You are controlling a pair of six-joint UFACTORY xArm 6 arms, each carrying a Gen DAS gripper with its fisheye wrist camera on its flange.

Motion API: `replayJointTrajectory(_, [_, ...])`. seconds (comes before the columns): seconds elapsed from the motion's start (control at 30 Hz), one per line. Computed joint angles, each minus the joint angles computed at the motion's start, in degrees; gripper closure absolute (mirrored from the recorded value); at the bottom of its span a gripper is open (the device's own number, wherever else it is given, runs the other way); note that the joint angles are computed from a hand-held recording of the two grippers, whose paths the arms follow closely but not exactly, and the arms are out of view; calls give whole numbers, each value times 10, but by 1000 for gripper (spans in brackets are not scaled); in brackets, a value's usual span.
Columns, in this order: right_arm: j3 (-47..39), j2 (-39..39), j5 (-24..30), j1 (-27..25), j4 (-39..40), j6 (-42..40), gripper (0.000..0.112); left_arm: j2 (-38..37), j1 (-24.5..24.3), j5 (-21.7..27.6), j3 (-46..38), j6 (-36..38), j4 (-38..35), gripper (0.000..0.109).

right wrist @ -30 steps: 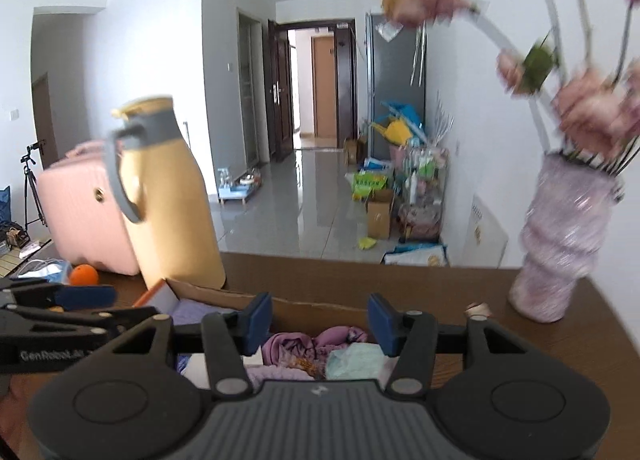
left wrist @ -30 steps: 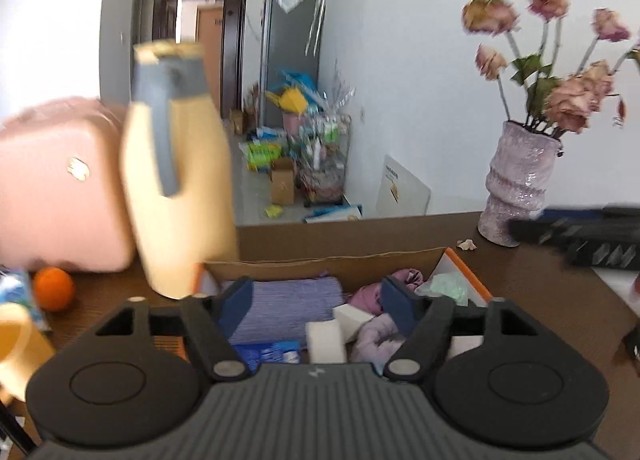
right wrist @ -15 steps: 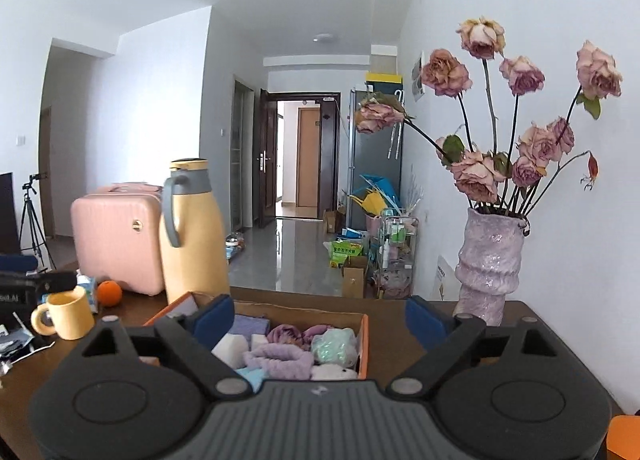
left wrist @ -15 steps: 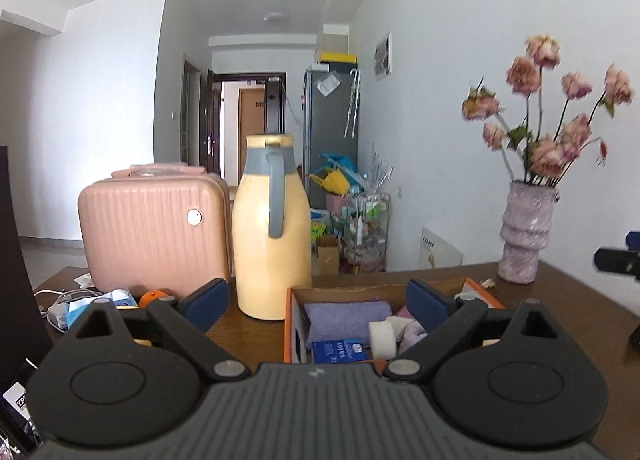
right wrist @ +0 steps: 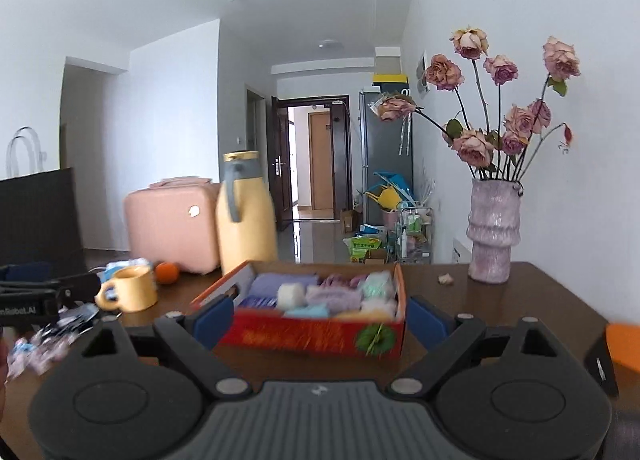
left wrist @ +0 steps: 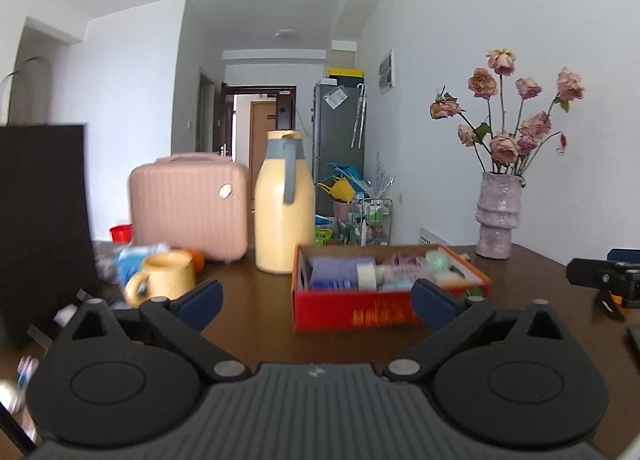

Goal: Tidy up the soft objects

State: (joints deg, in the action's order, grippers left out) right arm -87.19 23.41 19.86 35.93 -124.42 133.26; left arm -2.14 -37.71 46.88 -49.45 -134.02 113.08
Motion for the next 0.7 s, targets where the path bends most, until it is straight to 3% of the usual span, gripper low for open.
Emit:
replayJointTrajectory(0.1, [112,-66,60,43,-43,62,19,-59,-62,59,92,-9,-35,6])
replayJointTrajectory(0.17, [180,-104,105,76,-32,67,19,-92,-106,99,141,-4,-59,6])
replayJointTrajectory(0.3, [259,-140,144,137,0,68,19,-145,-184,175,213,2,-115,6])
replayJointTrajectory(0.37, [295,-151,176,169,2,107,19,-167,-214,199,239,-6,-148,6])
replayJointTrajectory(0.53, [348,-166,218,221,-13,206,18,-191,-224,206,260,9,-174,6])
replayJointTrajectory(0.7, [340,-163,246,242,18,136,18,-211,-235,218,267,2,-171,6])
